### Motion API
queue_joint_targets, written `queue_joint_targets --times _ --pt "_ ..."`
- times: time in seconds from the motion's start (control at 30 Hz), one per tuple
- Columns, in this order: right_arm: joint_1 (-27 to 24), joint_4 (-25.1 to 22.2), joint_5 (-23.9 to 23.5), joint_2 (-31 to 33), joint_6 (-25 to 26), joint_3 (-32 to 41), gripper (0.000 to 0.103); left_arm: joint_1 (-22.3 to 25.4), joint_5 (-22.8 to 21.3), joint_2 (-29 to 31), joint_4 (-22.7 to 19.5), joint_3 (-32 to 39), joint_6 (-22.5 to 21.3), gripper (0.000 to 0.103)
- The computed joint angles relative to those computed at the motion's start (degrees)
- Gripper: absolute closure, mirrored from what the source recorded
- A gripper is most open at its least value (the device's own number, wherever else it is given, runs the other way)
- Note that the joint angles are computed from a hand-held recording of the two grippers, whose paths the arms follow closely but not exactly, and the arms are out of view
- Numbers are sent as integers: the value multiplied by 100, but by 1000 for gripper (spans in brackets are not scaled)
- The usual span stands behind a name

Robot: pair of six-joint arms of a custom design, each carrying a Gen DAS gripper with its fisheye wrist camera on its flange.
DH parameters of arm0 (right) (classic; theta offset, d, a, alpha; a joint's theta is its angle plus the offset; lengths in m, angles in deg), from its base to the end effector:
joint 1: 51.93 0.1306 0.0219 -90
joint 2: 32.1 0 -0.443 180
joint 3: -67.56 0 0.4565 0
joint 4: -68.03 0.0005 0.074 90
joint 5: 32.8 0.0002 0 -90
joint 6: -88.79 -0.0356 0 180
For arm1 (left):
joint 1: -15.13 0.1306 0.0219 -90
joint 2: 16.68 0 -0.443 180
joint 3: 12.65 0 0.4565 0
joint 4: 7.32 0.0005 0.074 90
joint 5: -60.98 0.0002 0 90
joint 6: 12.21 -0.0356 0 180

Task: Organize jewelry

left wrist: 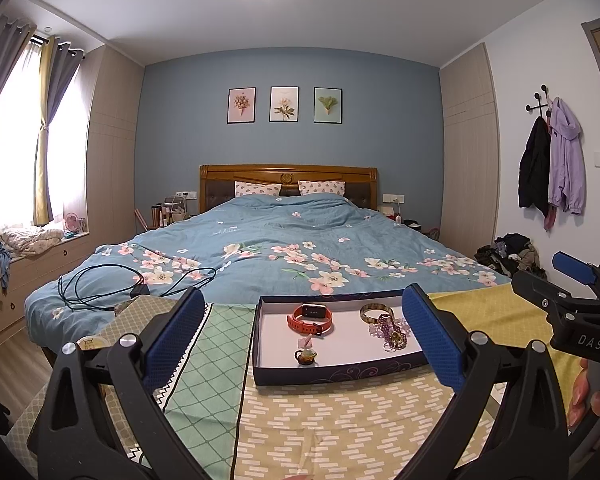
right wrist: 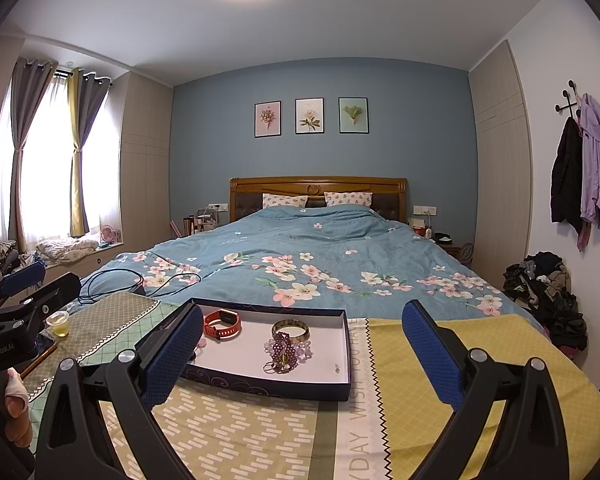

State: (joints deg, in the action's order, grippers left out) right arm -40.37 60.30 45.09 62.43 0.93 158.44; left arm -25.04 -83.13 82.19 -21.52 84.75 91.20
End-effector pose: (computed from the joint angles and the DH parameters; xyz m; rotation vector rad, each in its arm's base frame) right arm 0.6051 0.1309 0.5215 -0.3634 1.7374 0.3058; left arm 0.5057 -0.3898 0.5308 -0.2348 1.7173 0.1846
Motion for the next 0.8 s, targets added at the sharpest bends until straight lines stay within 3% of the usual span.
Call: queue_joint_targets --times 0.8 --pt "21 -19 15 17 -8 10 7 -16 -20 -8 9 -28 4 6"
